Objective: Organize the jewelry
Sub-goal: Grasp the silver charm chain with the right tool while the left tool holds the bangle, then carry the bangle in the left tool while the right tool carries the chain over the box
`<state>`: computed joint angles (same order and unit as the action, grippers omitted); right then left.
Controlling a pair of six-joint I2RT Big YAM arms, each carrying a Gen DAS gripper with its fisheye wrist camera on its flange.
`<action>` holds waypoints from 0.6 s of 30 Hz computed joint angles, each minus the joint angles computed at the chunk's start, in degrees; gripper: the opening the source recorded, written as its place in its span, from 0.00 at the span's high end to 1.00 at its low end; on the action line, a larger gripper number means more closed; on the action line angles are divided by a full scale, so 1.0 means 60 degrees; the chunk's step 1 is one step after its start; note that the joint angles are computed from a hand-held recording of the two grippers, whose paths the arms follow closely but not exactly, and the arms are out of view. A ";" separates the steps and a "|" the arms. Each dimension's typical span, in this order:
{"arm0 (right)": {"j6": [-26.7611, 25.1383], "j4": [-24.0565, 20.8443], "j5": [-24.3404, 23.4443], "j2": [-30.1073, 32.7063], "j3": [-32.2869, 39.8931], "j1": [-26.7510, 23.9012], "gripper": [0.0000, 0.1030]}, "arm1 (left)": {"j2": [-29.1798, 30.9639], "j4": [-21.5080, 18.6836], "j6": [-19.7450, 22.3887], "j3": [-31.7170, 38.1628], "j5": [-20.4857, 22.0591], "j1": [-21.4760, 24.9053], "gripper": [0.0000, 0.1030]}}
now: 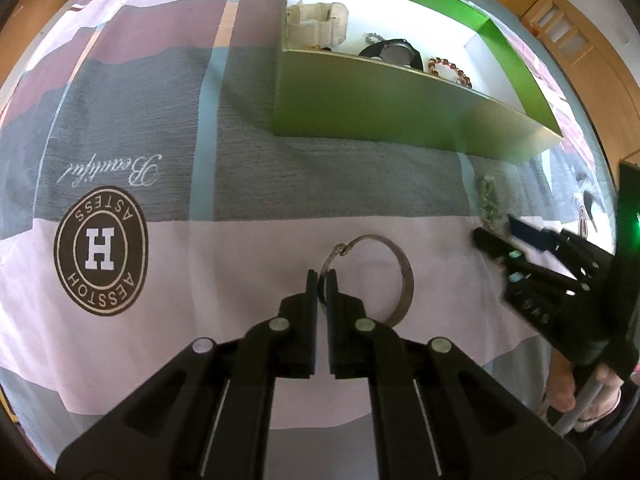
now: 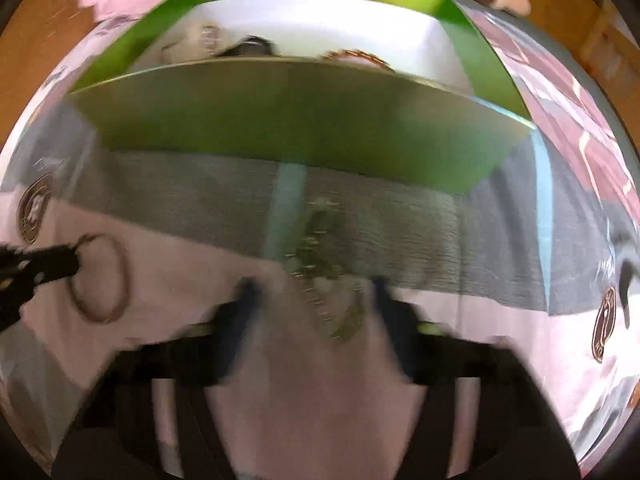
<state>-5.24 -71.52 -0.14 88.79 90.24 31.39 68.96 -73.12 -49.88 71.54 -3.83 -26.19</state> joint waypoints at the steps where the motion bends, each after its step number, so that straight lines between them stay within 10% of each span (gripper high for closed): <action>1: 0.0233 -0.0197 -0.0172 0.0026 0.0130 -0.0063 0.85 | 0.0024 -0.0010 -0.0006 0.0024 -0.0039 -0.0015 0.97; 18: 0.0924 -0.0991 -0.1610 -0.0117 0.0654 -0.0870 0.94 | 0.0178 0.0179 0.0108 0.0431 -0.0179 -0.0323 0.96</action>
<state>0.30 -77.47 -9.80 88.08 94.16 26.17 70.03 -72.04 -49.23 74.13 -4.91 -28.13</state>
